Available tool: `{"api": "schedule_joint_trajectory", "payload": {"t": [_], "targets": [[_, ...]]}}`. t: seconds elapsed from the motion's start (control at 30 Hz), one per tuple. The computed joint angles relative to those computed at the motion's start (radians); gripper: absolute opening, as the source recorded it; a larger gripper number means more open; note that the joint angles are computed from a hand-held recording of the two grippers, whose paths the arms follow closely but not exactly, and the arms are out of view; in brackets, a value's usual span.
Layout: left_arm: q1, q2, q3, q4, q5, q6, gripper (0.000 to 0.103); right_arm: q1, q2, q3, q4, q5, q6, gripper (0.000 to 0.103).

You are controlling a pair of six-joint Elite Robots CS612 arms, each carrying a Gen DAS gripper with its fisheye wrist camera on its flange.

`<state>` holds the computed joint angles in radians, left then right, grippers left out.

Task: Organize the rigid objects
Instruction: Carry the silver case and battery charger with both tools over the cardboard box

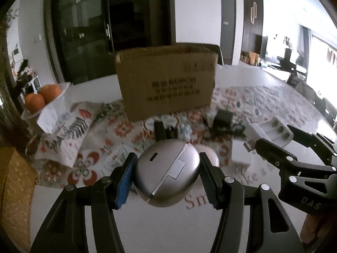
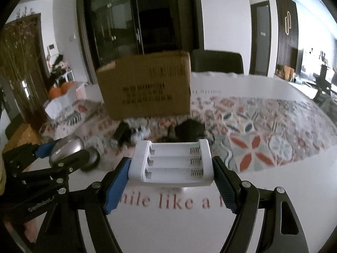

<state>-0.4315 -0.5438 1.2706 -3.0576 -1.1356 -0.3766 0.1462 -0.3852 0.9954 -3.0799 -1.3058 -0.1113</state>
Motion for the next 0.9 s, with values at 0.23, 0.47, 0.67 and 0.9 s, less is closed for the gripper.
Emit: {"api": "schedule_joint_trajectory", "payload": {"t": [0.23, 0.47, 0.67, 0.9], "targets": [[0.009, -0.002, -0.043, -0.001, 0.039, 0.01, 0.058, 0.001, 0.025, -0.081, -0.036, 0.019, 0.012, 0.077], [0.023, 0.007, -0.101, 0.013, 0.058, 0.03, 0.058, 0.006, 0.063, -0.188, -0.03, 0.035, 0.025, 0.077], [0.038, 0.023, -0.163, 0.028, 0.063, 0.052, 0.058, 0.009, 0.105, -0.302, 0.007, 0.05, 0.04, 0.077], [0.058, 0.049, -0.246, 0.066, 0.048, 0.081, 0.058, 0.015, 0.166, -0.456, 0.072, 0.054, 0.032, 0.077]]}}
